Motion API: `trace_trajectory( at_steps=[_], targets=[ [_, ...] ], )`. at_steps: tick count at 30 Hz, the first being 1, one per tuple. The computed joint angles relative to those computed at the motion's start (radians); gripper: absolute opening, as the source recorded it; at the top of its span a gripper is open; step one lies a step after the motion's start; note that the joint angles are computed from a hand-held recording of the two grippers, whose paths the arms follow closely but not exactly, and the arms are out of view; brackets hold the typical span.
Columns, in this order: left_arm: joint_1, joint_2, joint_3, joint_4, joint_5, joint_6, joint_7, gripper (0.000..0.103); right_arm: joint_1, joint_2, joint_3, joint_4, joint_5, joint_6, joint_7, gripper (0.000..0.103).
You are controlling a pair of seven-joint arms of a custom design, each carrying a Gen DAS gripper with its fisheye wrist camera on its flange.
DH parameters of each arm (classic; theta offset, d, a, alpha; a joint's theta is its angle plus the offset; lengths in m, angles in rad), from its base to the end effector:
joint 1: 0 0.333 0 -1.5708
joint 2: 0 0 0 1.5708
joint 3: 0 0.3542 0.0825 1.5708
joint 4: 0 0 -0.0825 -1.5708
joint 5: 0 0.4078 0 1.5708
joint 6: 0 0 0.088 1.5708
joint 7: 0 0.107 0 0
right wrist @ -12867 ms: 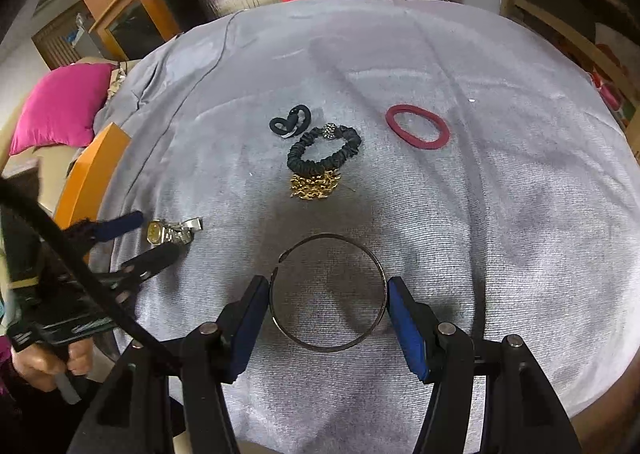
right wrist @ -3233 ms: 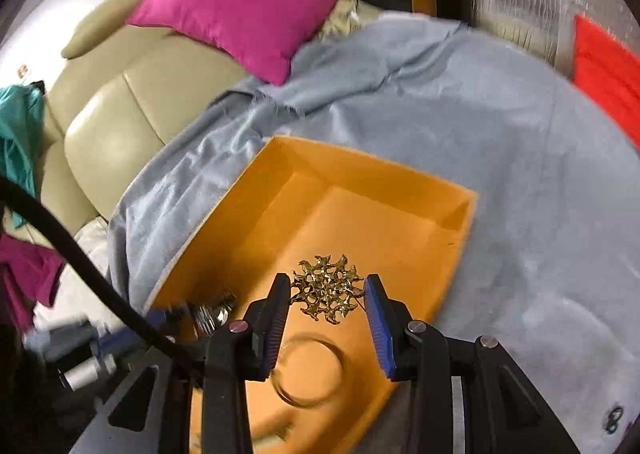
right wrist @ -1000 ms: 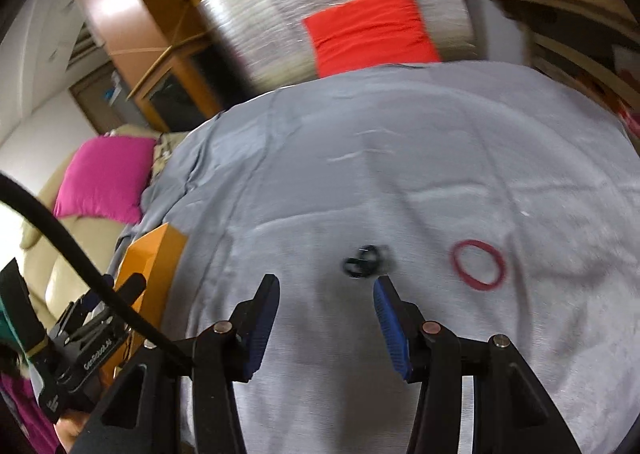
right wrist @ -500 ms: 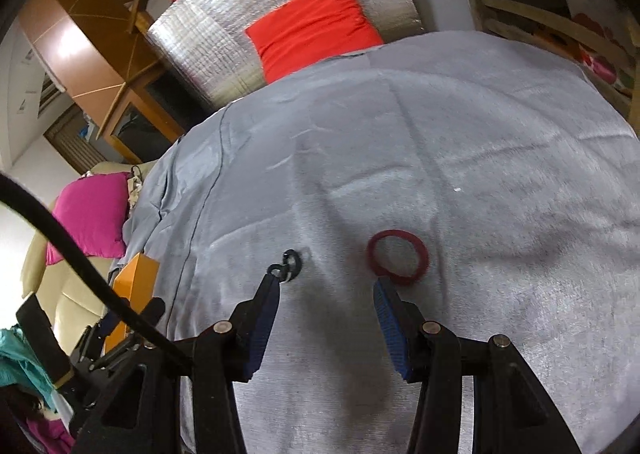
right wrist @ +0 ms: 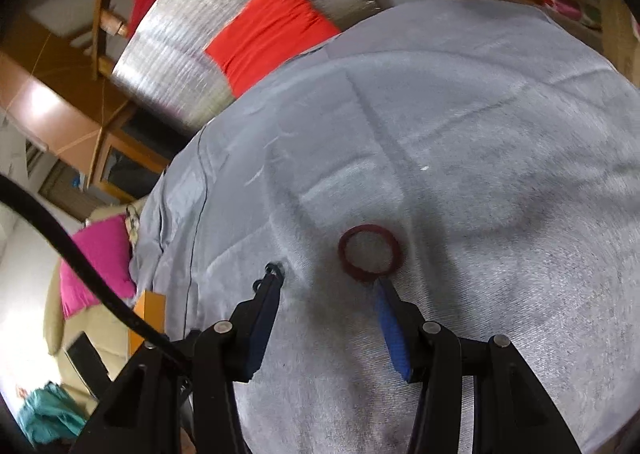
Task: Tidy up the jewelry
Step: 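Move both tools to the black hair ties and red hair tie, then close the right tool around the red hair tie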
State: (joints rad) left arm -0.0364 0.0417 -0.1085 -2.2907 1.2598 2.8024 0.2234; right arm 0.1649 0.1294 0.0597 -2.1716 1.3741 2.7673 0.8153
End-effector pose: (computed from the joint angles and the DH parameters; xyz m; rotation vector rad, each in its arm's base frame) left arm 0.5412 -0.1243 0.3827 -1.7899 1.6509 -0.4632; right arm 0.5848 0.0899 0.3812 -1.4296 1.8114 0.0704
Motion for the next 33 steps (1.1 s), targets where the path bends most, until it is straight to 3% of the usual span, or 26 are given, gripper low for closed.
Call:
trace_trajectory(
  at_steps=[12,22,33],
  targets=[
    [-0.006,0.013,-0.001,0.007,0.018,0.002,0.009,0.080,-0.015,0.028,-0.004,0.018,-0.007,-0.020,0.071,0.052],
    [-0.023,0.060,0.003,0.057,0.071,0.005,-0.019,0.080,-0.030,0.094,0.000,0.075,-0.102,-0.078,0.178,0.052],
    [-0.050,0.152,0.018,0.159,0.154,0.068,-0.033,0.080,-0.031,0.143,0.011,0.115,-0.240,-0.024,0.290,0.052]
  ],
)
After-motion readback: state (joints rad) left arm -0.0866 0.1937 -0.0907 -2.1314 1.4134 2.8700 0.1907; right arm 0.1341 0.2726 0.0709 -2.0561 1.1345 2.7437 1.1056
